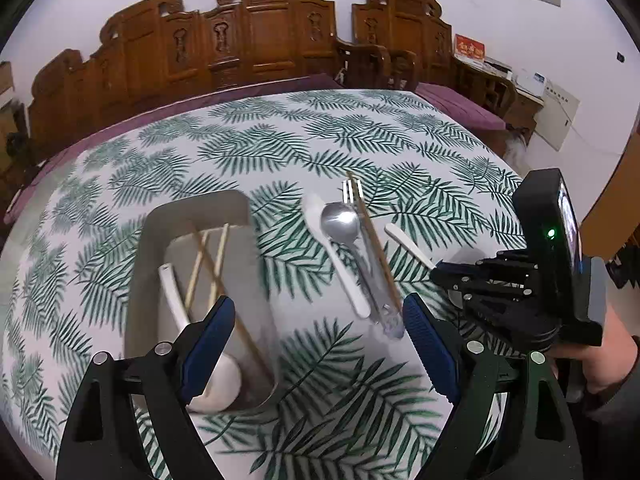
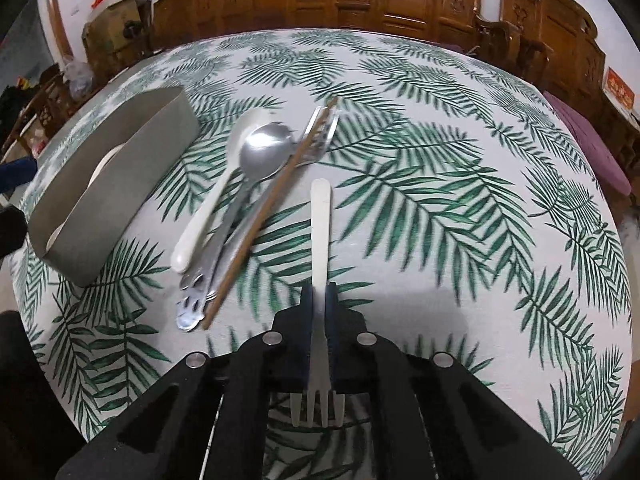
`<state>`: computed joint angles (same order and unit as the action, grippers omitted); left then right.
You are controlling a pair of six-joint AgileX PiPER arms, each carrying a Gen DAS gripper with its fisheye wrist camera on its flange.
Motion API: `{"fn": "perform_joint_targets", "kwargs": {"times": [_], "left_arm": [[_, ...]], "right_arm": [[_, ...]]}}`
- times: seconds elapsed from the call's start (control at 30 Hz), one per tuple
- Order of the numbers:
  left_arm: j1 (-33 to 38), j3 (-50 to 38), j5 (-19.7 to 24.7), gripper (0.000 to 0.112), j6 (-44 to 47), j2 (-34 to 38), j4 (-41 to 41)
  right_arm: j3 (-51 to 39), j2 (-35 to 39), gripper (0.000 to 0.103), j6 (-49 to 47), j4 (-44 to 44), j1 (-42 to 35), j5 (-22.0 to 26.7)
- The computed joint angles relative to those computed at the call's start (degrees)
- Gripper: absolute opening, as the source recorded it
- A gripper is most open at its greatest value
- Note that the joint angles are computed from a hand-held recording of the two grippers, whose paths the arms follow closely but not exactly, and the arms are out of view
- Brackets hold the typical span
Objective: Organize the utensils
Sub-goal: 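Move the right gripper to the white fork and close on its handle, then reach the left gripper to the metal spoon while the right gripper lifts the white fork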
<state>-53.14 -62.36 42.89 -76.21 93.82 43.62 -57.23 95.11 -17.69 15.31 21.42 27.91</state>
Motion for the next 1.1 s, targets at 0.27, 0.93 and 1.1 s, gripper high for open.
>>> {"fn": "perform_joint_targets", "kwargs": {"times": [0.27, 0.93, 1.1], "left_arm": [[3.6, -8.4, -2.2, 0.058, 8.4, 8.3, -5.4], [10.3, -25.8, 4.7, 0.024, 22.8, 25.3, -16.6], [11.4, -26.8, 4.7, 0.018, 23.7, 26.4, -18.7]], "right_arm": [[-1.4, 0.3, 0.007, -7.3, 7.2, -5.8, 0.2], [-1.7, -0.1, 0.008, -13.4, 12.9, -7.0, 0.5], [-1.8, -0.2, 0.008, -13.9, 13.4, -6.9, 0.6]]}}
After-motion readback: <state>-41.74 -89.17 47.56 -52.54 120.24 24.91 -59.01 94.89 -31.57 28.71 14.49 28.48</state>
